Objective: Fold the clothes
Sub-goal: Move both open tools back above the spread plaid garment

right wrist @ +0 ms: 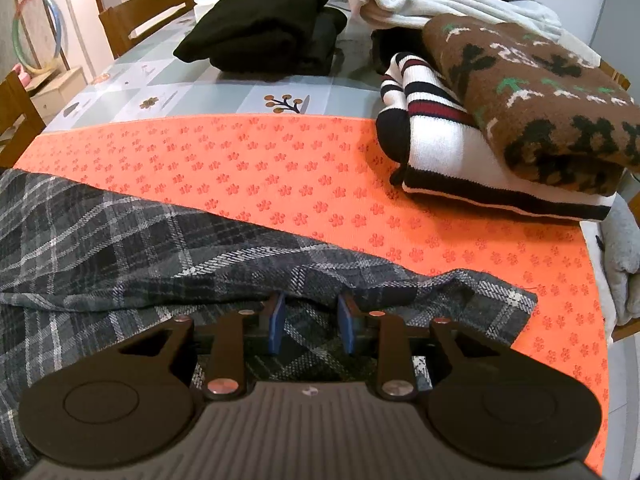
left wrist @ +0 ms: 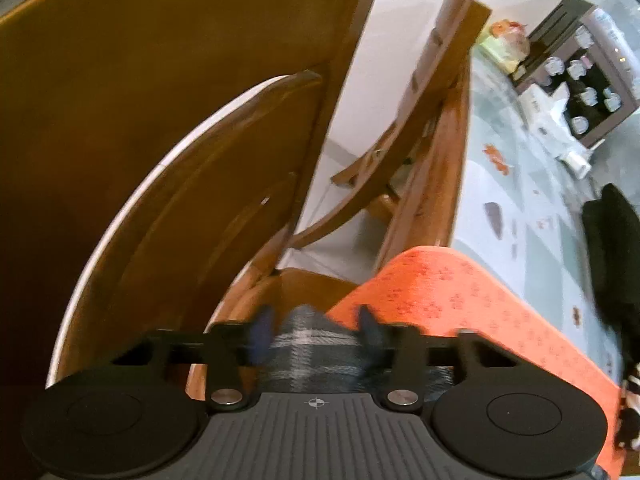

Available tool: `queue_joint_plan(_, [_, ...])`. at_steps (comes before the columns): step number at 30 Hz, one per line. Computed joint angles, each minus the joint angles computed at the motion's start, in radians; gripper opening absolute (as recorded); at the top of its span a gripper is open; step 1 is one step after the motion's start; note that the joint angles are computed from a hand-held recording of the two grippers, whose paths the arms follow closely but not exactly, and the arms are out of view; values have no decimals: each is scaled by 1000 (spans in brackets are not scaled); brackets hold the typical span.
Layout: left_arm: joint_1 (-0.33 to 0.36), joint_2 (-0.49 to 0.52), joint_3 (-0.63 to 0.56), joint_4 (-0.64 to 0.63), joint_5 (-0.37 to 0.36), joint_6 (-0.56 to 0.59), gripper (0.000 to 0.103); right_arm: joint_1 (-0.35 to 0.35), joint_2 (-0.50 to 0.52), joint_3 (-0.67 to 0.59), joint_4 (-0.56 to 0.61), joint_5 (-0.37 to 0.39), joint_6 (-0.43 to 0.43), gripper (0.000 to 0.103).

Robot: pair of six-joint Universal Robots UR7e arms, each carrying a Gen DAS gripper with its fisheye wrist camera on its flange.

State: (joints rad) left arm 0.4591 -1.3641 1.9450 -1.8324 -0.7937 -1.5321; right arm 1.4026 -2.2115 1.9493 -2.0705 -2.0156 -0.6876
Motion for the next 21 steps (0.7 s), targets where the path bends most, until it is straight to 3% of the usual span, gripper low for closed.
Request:
queue_joint_plan(5, [-37, 14, -48, 173, 90, -115, 8, -8, -4, 5, 0, -1, -13, 33])
queue_joint_plan(17, [-86, 210, -350, 942, 201, -461, 18, -3, -42, 17, -22, 20, -26, 33])
queue_joint_plan(21, [-124, 210, -383, 979, 242, -442, 18, 17, -65, 12, -28, 25, -22, 33])
